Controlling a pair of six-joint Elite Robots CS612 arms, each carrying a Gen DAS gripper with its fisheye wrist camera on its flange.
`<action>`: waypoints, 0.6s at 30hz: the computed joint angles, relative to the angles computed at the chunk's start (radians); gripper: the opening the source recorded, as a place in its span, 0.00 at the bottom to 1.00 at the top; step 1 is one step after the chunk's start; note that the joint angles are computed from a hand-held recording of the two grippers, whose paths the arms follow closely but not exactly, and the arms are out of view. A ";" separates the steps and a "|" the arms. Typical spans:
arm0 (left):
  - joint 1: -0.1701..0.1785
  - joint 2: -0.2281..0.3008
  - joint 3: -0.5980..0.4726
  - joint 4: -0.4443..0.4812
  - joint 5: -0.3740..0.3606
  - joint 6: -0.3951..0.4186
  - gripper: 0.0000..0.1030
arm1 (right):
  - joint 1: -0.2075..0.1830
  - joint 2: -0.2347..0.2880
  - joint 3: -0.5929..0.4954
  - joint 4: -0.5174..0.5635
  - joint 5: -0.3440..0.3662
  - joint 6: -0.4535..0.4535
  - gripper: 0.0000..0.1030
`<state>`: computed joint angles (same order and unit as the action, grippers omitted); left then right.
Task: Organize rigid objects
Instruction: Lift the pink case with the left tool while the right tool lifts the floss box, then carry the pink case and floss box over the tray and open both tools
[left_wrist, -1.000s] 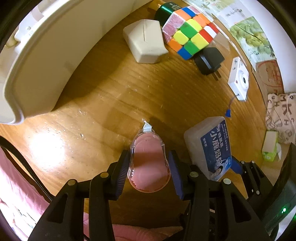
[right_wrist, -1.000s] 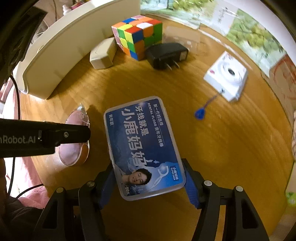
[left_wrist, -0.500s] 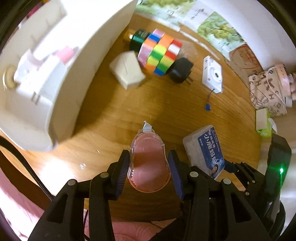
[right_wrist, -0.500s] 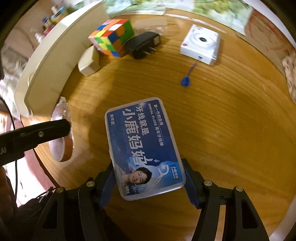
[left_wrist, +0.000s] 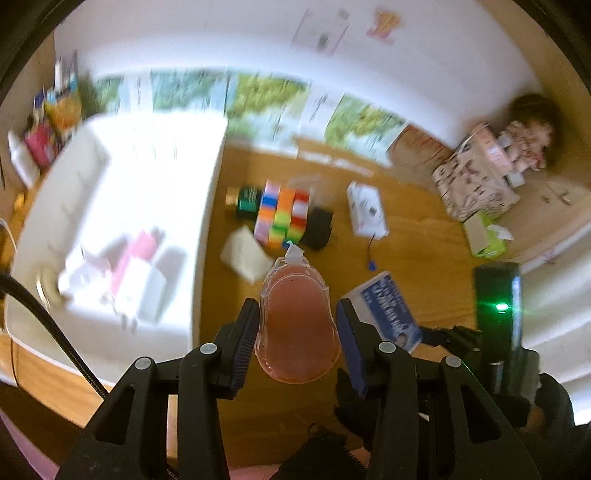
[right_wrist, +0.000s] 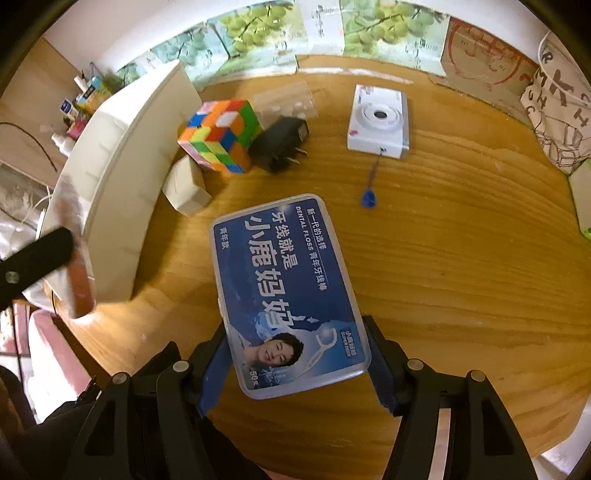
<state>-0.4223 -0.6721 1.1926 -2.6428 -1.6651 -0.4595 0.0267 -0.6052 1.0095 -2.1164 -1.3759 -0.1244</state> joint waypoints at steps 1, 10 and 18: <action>0.003 -0.005 0.011 -0.035 0.001 0.019 0.45 | 0.005 -0.001 0.001 -0.012 -0.006 0.011 0.64; 0.034 -0.032 0.088 -0.268 -0.020 0.153 0.45 | 0.054 -0.001 0.018 -0.144 -0.010 0.109 0.64; 0.067 -0.042 0.132 -0.397 -0.036 0.220 0.45 | 0.083 -0.011 0.047 -0.335 -0.018 0.149 0.64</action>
<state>-0.3555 -0.7142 1.3248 -3.0395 -1.7013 -0.2394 0.1092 -0.6160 1.0567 -2.4519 -1.3935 0.0244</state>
